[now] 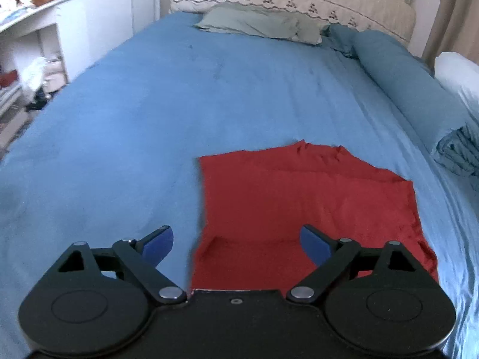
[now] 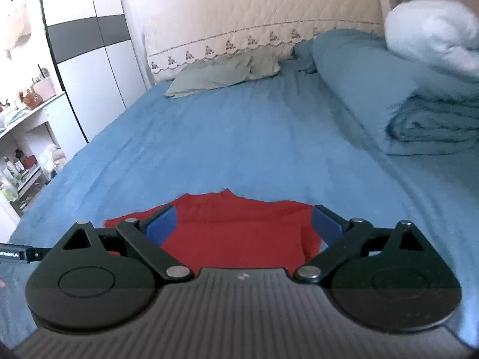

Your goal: Fold small clothes

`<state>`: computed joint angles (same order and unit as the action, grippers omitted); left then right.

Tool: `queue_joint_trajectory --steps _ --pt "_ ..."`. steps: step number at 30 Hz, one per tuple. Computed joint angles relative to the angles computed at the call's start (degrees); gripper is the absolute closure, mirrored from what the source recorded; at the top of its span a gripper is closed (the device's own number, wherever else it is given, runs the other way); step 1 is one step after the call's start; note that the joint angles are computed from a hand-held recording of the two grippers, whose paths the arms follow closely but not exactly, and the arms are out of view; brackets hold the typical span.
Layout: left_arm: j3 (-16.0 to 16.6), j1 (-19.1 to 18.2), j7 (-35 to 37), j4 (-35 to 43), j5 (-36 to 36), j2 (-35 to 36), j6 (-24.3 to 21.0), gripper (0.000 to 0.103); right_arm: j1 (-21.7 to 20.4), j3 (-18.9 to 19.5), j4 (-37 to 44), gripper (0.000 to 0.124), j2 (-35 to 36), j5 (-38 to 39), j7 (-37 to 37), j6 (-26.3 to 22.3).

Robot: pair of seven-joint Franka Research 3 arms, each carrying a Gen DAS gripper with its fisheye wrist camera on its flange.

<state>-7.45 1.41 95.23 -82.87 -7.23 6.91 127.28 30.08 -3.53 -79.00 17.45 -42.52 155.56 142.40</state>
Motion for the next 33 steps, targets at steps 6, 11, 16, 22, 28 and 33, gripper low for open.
queue_joint_trajectory --steps 6,11,16,22,28,33 --pt "1.9 0.64 0.72 -8.32 0.72 -10.26 -6.91 0.003 1.5 5.11 -8.59 0.021 -11.25 -0.92 0.92 -10.5" --pt "2.94 -0.05 -2.69 -18.07 3.44 -18.14 -12.9 0.004 -0.54 10.13 -17.38 0.021 -18.73 6.15 3.26 -16.94" --pt "3.89 -1.66 -2.91 -27.9 3.81 -23.18 -14.08 0.011 -2.92 13.79 -26.2 0.021 -23.29 11.6 7.9 -19.9" --pt "4.21 -2.98 -2.08 -34.7 4.11 -24.46 -14.66 0.033 -3.55 15.98 -33.77 0.031 -24.12 19.03 6.71 -21.88" --pt "4.55 -3.34 -1.88 -37.71 4.58 -24.7 -12.28 0.04 -2.58 16.96 -37.83 0.038 -24.2 25.27 4.6 -21.11" --pt "4.95 -3.4 -0.16 -36.96 3.23 -23.07 -13.04 0.051 -1.99 16.86 -38.63 0.048 -23.64 28.9 3.43 -20.12"
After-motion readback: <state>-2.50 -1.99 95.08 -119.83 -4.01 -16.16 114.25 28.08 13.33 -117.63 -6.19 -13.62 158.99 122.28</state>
